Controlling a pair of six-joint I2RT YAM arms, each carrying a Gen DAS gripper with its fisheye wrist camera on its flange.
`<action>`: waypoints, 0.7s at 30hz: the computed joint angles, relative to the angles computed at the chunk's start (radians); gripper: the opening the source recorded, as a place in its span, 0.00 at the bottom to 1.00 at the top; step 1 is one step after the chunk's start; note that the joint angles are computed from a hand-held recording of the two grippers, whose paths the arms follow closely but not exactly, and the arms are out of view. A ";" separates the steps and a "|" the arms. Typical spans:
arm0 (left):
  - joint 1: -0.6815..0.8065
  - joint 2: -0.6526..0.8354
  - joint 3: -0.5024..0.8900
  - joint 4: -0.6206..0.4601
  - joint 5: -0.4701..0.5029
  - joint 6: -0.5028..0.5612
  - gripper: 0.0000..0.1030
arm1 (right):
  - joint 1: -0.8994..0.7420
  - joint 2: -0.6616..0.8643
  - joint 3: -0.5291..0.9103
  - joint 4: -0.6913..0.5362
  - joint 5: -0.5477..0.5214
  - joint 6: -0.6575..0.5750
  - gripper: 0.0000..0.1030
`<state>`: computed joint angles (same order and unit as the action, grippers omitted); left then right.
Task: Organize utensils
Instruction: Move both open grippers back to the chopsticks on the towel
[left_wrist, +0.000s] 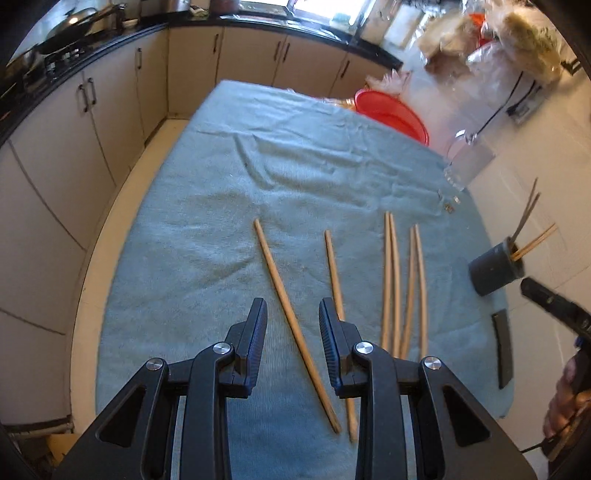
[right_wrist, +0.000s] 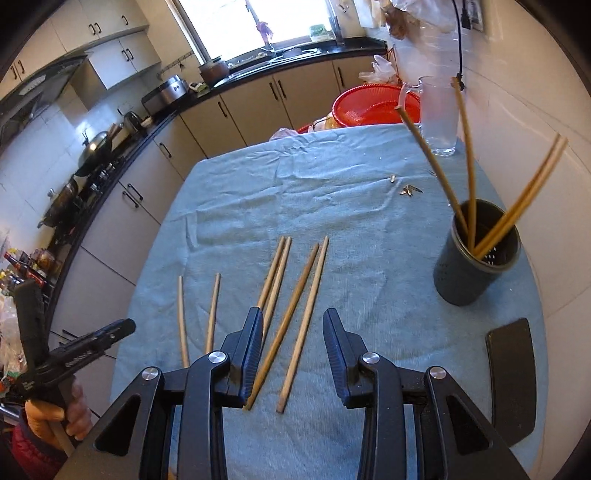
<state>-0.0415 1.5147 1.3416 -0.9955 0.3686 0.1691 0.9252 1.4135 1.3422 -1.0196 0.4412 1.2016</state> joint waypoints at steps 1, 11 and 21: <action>-0.017 0.027 0.004 0.012 -0.025 -0.012 0.27 | -0.011 0.009 -0.001 0.013 -0.007 -0.008 0.35; -0.095 0.212 0.038 0.116 -0.122 -0.058 0.20 | -0.135 0.058 -0.062 0.081 -0.108 -0.030 0.35; -0.108 0.273 0.056 0.135 -0.149 -0.041 0.09 | -0.279 0.163 -0.092 0.196 -0.244 -0.087 0.35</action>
